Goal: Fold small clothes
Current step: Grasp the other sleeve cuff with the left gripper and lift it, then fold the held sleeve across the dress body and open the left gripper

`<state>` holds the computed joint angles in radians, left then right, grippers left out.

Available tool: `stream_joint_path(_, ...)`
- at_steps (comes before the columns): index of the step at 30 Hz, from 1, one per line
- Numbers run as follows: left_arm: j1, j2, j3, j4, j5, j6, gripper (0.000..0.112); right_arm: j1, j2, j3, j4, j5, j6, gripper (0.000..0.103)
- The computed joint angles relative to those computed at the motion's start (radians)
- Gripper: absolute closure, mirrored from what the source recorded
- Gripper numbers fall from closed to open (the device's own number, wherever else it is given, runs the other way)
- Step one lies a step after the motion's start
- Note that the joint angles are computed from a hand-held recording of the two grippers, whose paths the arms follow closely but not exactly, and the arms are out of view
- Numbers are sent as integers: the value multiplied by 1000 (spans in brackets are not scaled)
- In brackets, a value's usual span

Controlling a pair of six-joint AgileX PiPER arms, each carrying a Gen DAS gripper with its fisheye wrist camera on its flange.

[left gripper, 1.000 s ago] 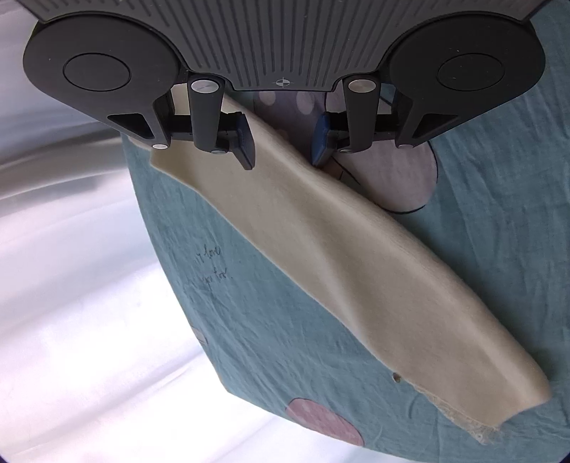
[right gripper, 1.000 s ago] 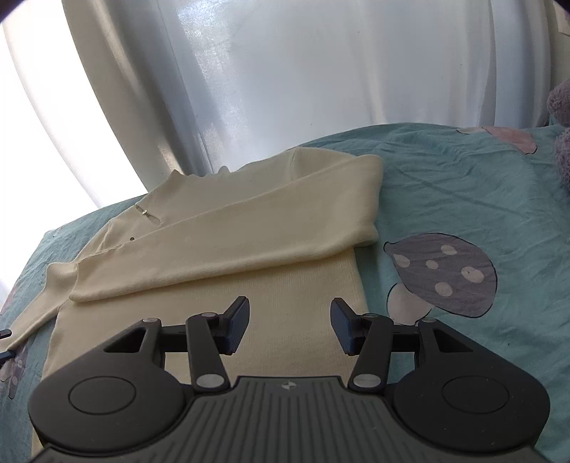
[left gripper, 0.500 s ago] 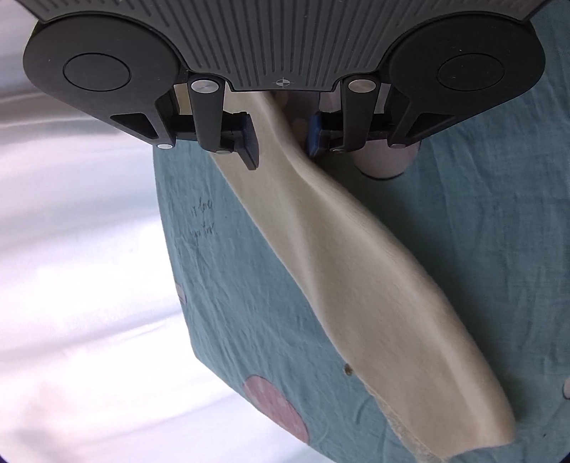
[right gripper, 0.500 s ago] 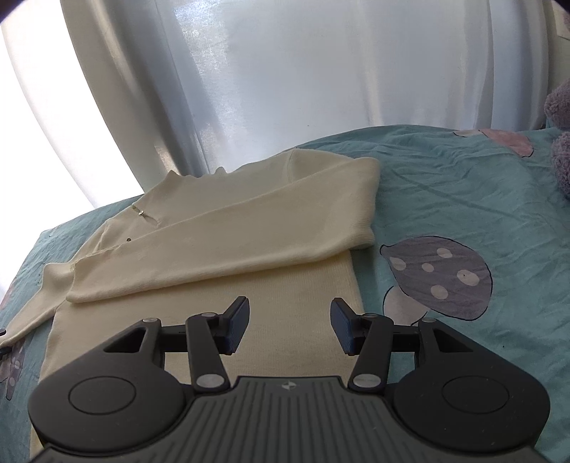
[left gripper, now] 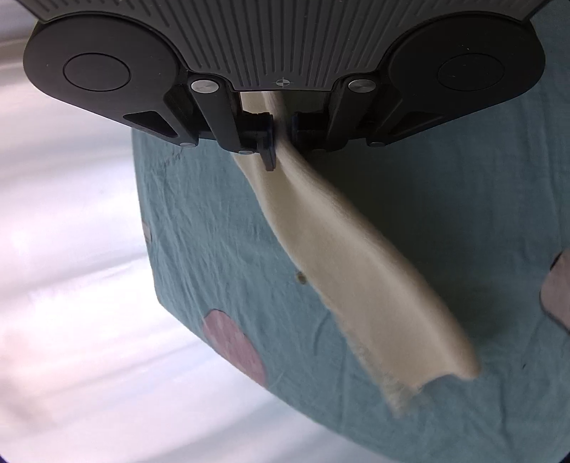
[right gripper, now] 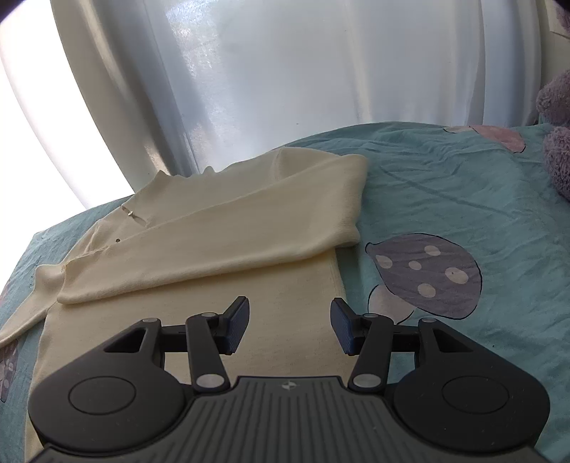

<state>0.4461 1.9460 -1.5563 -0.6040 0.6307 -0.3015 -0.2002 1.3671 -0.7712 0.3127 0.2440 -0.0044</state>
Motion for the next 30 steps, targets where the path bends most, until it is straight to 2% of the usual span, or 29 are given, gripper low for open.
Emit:
stream_joint_path(3, -107, -60, -22, 139, -42, 31, 104, -3, 4, 2, -7, -4, 8, 53)
stream_joint_path(5, -188, -95, -47, 148, -44, 108, 104, -7, 4, 3, 0, -3, 2, 53)
stream_joint_path(8, -387, -143, -84, 207, -74, 264, 103, -6, 2, 5, -7, -9, 10, 53)
stream_joint_path(11, -592, -136, -120, 237, -87, 422, 102, -5, -1, 8, -4, -15, 13, 53)
stream_joint_path(12, -663, -121, -120, 229, -89, 484, 96, -6, -3, 10, 1, -16, 9, 53)
stream_joint_path(13, -716, -98, -129, 243, -85, 507, 73, -11, -6, 13, 25, -17, -16, 53)
stream_joint_path(14, -774, -77, -126, 288, -82, 507, 63, -14, -9, 14, 39, -15, -33, 53)
stream_joint_path(15, -821, -65, -112, 334, -79, 502, 59, -17, -14, 17, 41, -14, -38, 53)
stream_joint_path(17, -876, -55, -71, 397, -69, 483, 60, -27, -24, 19, 42, -14, -50, 53)
stream_joint_path(21, -850, -116, 73, 307, -92, 519, 49, -64, -42, 15, 138, -9, -181, 53)
stream_joint_path(23, -818, -139, 103, 265, -84, 531, 48, -74, -40, 4, 203, -10, -276, 53)
stream_joint_path(26, -748, -130, 82, 208, -77, 553, 44, -53, -18, -24, 284, -23, -408, 53)
stream_joint_path(30, -677, -91, 47, 102, -39, 560, 43, 28, 40, -82, 311, -36, -469, 53)
